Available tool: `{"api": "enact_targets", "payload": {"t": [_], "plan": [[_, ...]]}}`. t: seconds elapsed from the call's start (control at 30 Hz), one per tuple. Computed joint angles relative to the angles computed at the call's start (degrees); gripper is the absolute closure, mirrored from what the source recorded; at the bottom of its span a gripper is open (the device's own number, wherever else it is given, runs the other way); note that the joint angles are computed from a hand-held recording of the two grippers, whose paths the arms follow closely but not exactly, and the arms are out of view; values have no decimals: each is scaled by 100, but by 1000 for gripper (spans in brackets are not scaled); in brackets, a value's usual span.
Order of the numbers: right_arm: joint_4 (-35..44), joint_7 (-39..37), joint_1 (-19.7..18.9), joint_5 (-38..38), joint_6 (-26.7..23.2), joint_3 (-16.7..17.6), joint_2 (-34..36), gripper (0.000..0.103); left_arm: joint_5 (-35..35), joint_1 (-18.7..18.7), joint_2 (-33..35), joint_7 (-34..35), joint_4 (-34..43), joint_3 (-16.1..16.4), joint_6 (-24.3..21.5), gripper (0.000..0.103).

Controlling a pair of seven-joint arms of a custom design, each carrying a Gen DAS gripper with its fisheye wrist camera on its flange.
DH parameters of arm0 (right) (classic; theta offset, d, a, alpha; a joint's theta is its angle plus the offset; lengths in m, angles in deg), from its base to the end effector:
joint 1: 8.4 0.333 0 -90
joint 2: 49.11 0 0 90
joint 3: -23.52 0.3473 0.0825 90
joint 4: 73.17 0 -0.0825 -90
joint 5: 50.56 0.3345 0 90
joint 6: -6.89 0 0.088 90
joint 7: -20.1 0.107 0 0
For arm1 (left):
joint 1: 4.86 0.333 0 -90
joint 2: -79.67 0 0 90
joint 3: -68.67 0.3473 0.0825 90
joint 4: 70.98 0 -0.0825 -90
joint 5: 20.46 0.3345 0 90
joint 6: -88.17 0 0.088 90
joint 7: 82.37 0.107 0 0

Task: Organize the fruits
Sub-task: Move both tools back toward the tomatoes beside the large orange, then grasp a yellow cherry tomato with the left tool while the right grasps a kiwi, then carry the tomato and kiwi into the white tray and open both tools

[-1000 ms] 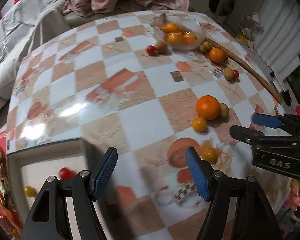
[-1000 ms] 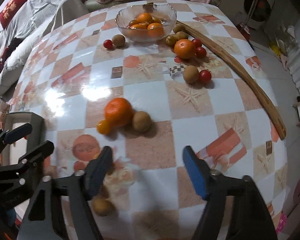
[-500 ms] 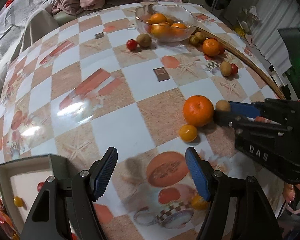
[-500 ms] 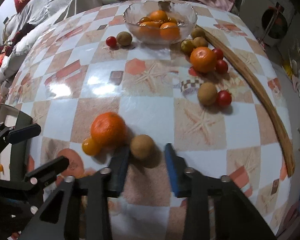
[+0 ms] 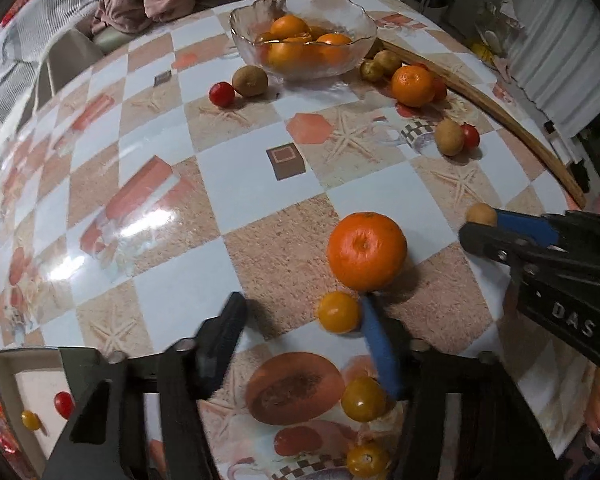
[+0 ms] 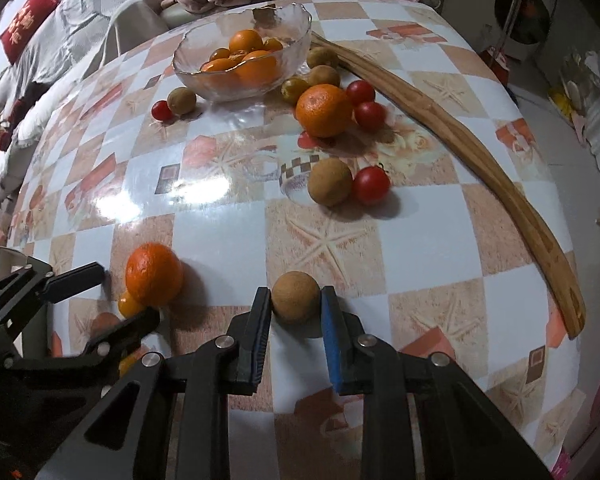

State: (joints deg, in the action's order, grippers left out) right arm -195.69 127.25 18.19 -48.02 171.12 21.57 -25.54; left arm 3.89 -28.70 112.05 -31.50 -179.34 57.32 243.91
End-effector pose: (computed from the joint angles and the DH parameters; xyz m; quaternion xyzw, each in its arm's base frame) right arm 0.5335 0.2435 0.3126 -0.7306 0.6643 -0.0619 0.1452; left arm 0.5252 -0.3693 0.3002 -0.6061 0.7804 -0.1304 0.0812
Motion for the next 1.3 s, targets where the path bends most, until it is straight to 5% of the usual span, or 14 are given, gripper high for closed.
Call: {"api": "enact_targets", "payload": {"t": [0.1, 0.17, 0.57, 1.3], "plan": [[-74, -22, -39, 83, 6, 61, -64, 76, -180, 175, -12, 159, -74, -164, 194, 76], [-117, -24, -45, 115, 1, 82, -108, 76, -287, 231, -12, 267, -105, -231, 278, 81], [-386, -149, -145, 475, -84, 402, -484, 76, -814, 533, -722, 279, -1119, -364, 996, 81], [560, -244, 526, 450, -552, 790, -184, 76, -252, 930, -2656, -769, -3418, 200, 1722, 81]]}}
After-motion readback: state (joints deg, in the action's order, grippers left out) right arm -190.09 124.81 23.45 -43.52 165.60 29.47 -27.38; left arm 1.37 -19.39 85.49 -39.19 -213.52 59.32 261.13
